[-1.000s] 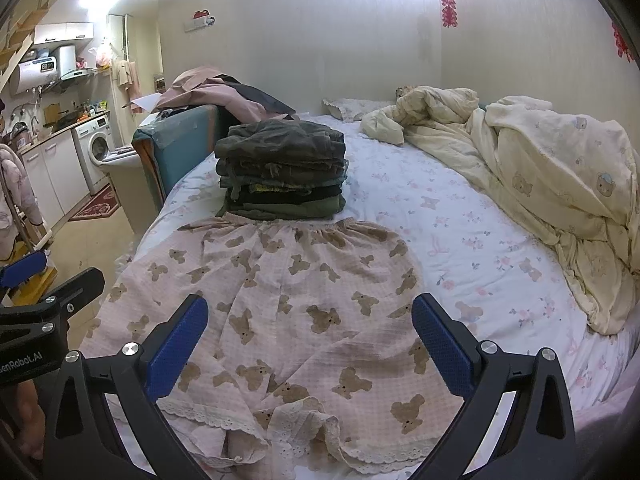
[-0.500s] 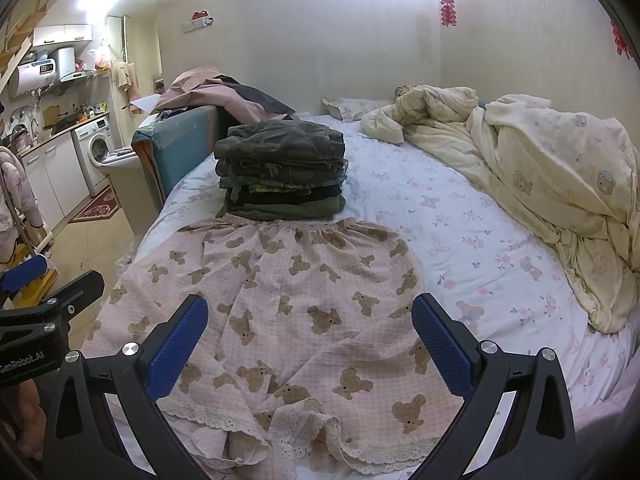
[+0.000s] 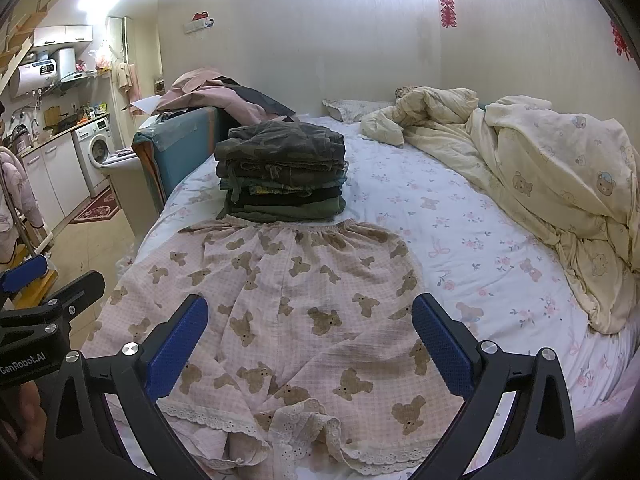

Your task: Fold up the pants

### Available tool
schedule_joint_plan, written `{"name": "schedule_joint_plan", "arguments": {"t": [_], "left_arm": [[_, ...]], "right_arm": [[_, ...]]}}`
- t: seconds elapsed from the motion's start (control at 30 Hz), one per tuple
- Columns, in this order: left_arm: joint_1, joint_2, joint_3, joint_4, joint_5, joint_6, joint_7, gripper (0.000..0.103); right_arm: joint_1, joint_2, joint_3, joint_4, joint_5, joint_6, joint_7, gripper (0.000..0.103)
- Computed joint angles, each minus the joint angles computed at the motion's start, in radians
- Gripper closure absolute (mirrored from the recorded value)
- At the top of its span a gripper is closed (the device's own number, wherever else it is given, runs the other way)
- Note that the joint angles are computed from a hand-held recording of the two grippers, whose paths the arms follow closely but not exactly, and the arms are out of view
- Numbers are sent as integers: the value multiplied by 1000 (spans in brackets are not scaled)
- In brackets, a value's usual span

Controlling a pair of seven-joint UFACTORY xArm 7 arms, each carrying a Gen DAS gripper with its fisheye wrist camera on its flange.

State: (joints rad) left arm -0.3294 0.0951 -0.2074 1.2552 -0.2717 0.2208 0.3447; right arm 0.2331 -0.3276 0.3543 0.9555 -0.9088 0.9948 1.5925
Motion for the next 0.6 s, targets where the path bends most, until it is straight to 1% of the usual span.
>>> {"name": "schedule_joint_plan", "arguments": {"t": [0.6], "left_arm": [[0,0,0,-1,-4,-1,5,0]], "right_arm": [[3,1,-2,-1,-3,1,4,0]]}}
